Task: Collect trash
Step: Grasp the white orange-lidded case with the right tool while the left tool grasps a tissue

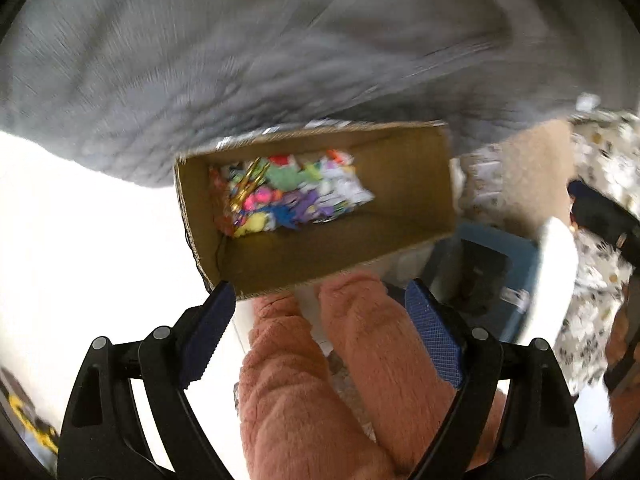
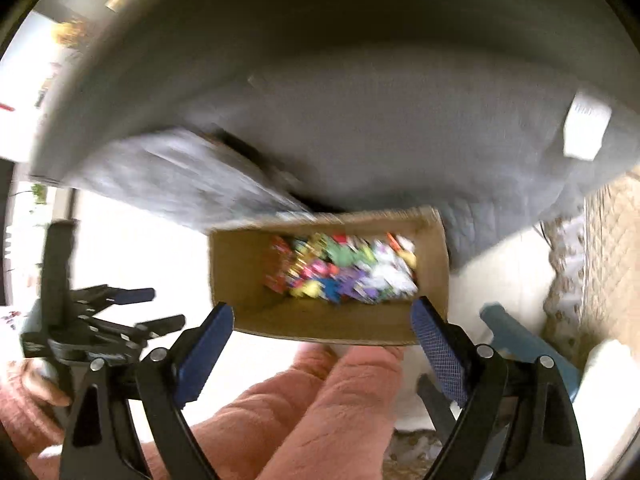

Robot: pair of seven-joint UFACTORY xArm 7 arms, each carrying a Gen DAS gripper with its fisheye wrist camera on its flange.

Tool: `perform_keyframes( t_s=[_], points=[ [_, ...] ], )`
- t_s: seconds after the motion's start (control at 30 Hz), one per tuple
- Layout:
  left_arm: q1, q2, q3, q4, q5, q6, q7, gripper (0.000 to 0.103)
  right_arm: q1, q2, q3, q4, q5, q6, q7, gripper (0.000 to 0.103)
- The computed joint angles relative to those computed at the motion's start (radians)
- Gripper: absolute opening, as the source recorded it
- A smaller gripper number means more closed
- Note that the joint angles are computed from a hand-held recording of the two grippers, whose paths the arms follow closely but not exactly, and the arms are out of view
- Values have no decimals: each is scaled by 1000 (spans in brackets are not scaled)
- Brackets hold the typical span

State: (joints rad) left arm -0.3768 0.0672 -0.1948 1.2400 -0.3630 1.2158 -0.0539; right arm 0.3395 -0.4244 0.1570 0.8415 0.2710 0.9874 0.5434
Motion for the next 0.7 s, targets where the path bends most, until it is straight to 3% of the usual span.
perform_keyframes(
  t_s=[0.1,0.17,0.23,0.5,0.7],
  points=[
    [12,-82,10,35,-71,41,30,90,0,-33,-26,124,6,2,-52,90],
    [16,-114,17,76,-100,53,43,91,-23,-20,-19,209,-44,-18,-77,97],
    [11,-128,14,112,-87,34,36,92,-52,29,-17,305,-105,-52,-111,98],
    [0,-108,5,239,5,-37,-86,92,-148,480,-53,753,-303,-38,-123,97],
    [11,-170,11,159,56,-45,-247,92,-174,798,-107,1128,-295,54,-101,97]
  ],
)
